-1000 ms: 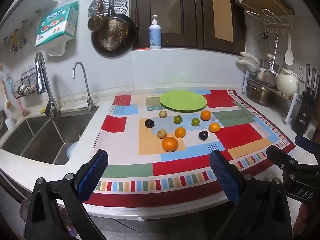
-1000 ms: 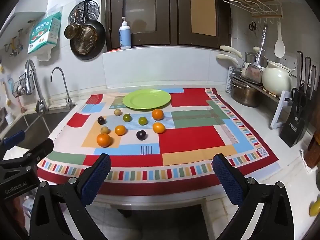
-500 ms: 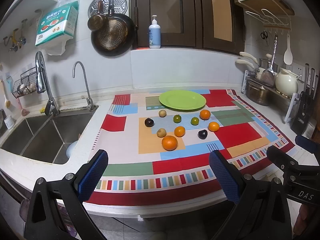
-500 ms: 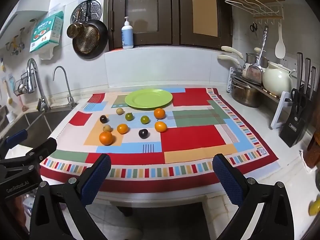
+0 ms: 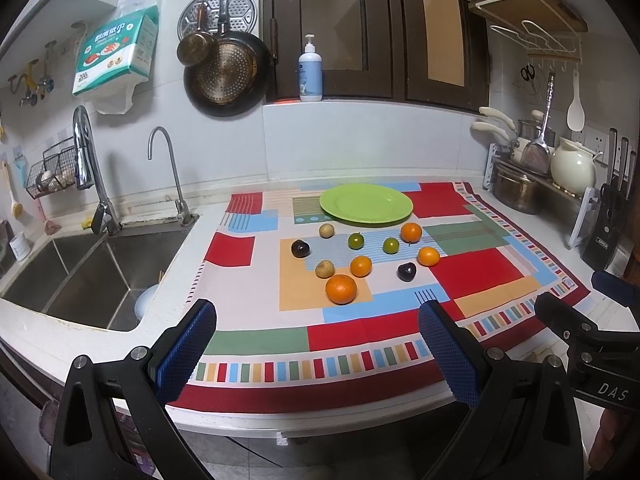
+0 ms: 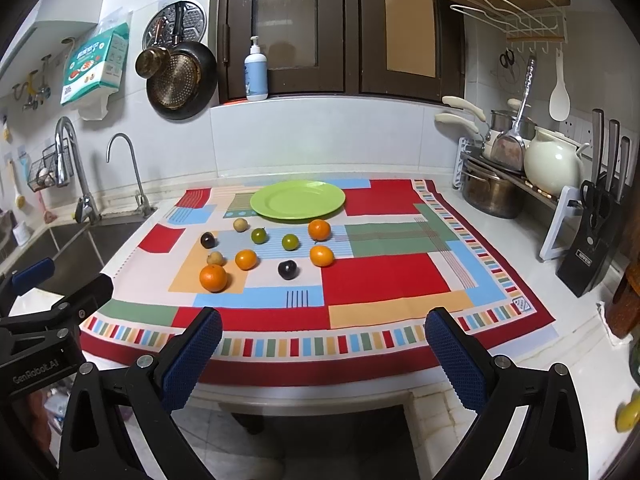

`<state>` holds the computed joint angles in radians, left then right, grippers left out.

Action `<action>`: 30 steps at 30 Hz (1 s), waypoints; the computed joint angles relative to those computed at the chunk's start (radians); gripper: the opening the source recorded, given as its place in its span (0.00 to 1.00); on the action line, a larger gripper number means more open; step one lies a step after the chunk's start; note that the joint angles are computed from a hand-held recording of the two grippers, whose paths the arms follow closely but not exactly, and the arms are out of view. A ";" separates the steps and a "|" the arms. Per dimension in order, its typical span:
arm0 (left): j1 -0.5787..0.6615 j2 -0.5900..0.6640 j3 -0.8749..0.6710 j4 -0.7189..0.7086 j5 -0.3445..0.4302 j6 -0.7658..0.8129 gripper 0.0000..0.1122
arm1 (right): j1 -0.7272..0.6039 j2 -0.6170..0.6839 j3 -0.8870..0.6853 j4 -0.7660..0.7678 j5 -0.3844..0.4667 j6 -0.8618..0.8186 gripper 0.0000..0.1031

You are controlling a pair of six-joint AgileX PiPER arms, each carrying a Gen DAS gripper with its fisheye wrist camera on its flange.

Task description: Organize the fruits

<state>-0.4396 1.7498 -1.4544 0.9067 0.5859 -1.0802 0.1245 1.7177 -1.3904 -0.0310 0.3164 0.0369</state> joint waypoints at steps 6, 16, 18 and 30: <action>0.000 -0.002 0.003 0.001 0.001 -0.001 0.92 | -0.001 0.000 0.001 0.005 0.000 -0.006 0.99; 0.005 -0.004 0.004 0.000 -0.002 0.002 0.92 | -0.003 -0.001 0.002 0.021 -0.001 -0.023 0.99; 0.007 -0.006 0.004 0.003 -0.001 0.000 0.92 | -0.002 -0.001 0.002 0.014 -0.002 -0.017 0.99; 0.007 -0.006 0.009 0.015 -0.001 -0.010 0.92 | 0.000 -0.001 -0.002 0.014 0.002 -0.020 0.99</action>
<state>-0.4330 1.7435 -1.4455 0.9214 0.5846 -1.0906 0.1247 1.7165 -1.3926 -0.0168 0.3183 0.0169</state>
